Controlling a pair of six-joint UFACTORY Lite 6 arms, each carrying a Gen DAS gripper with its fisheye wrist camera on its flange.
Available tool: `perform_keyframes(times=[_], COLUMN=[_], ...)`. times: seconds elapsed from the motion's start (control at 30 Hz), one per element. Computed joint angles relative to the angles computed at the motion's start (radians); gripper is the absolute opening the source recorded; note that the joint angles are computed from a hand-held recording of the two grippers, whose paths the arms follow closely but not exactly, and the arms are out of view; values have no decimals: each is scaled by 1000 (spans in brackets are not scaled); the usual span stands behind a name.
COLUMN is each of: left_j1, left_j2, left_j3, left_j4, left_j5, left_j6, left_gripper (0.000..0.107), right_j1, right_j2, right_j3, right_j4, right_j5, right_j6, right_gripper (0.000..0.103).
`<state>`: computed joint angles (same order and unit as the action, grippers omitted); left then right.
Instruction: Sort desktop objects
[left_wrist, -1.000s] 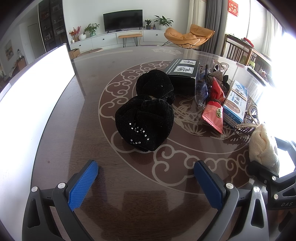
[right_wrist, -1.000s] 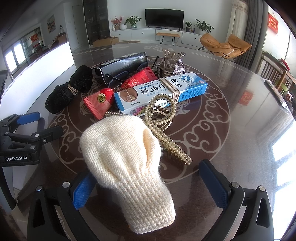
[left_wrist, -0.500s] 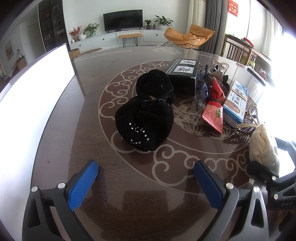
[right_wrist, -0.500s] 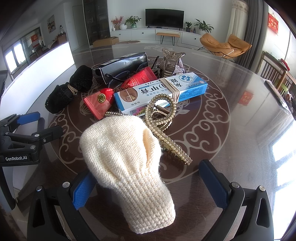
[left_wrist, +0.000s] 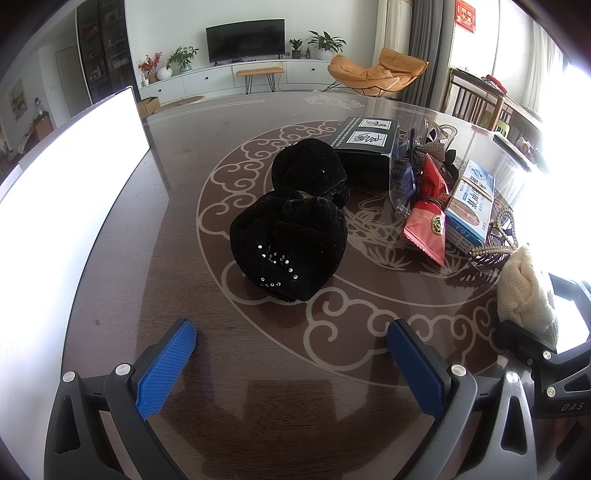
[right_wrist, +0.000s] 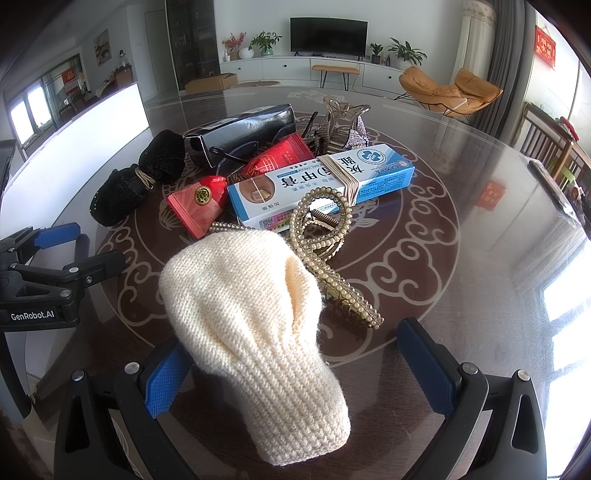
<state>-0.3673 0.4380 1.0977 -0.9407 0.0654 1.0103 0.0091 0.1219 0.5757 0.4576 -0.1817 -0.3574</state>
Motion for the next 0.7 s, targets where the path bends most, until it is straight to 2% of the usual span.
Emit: perform_keyframes(times=[0.7], left_j1=[-4], left_j2=[2], left_j3=[-1], left_j4=[-24], left_j5=[-4], left_j6=[21], left_gripper=[103], right_j1=[0], right_j2=[2], right_j3=[1], right_j4=[-3], right_j5=[-1], right_j6=[3], right_gripper=[103])
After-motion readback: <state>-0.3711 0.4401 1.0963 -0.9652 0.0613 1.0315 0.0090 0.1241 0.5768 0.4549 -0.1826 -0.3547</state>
